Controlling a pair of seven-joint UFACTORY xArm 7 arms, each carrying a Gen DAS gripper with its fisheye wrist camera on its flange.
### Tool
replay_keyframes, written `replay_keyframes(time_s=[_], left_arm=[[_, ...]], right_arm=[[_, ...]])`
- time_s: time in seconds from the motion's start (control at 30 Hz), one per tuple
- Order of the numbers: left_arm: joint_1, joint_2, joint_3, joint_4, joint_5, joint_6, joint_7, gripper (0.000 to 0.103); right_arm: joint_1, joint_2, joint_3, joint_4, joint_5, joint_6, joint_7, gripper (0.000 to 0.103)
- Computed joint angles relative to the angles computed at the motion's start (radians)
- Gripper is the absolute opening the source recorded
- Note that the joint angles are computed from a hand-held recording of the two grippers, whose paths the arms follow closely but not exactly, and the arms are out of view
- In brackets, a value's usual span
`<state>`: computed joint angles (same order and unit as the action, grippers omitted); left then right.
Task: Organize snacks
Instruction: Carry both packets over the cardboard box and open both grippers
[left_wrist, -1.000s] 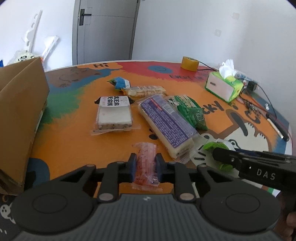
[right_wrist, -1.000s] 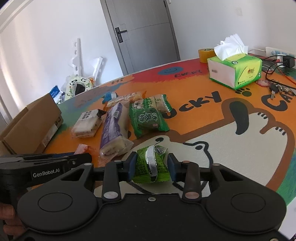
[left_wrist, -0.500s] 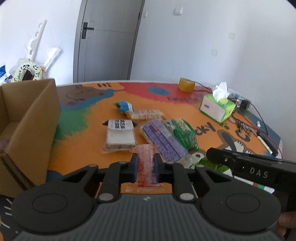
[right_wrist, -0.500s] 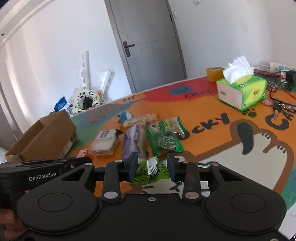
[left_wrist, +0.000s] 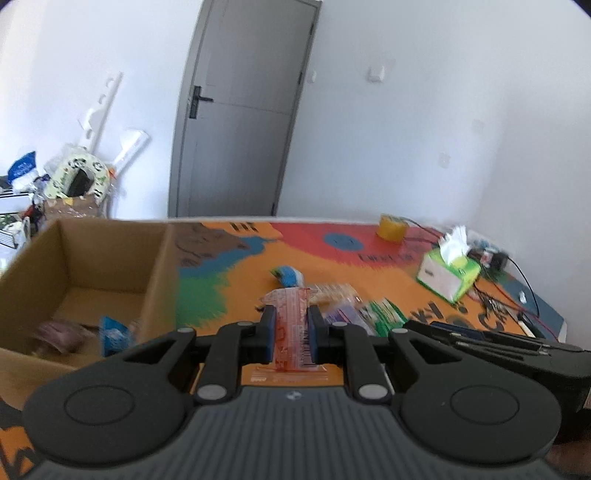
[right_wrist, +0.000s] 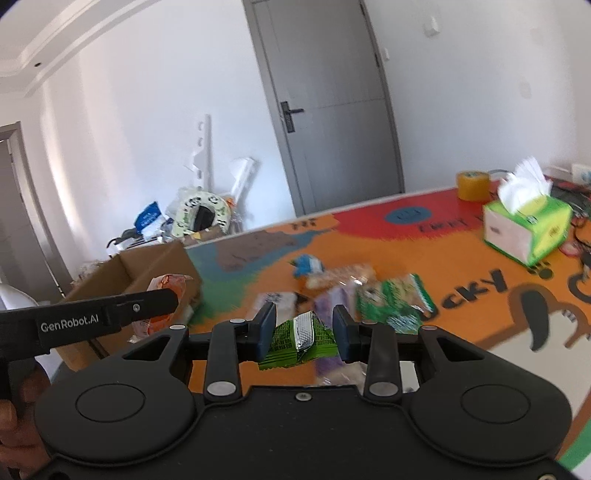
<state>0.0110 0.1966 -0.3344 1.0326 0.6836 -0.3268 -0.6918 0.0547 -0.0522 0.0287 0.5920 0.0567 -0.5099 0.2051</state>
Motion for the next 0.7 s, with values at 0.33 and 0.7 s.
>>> replay_keyframes(time_s=[0.33,0.7], left_arm=[[-0.041,-0.039,0.108,-0.021,-0.115,-0.016,0.068,0.016],[-0.003,-0.018,0.116,0.002,-0.181,0.011,0.107,0.016]], right_arm=[[0.035,0.054,0.022,0.094,-0.023,0.012,-0.009,0.035],[0.070,0.103,0.036,0.184,-0.024,0.042,-0.034,0.034]])
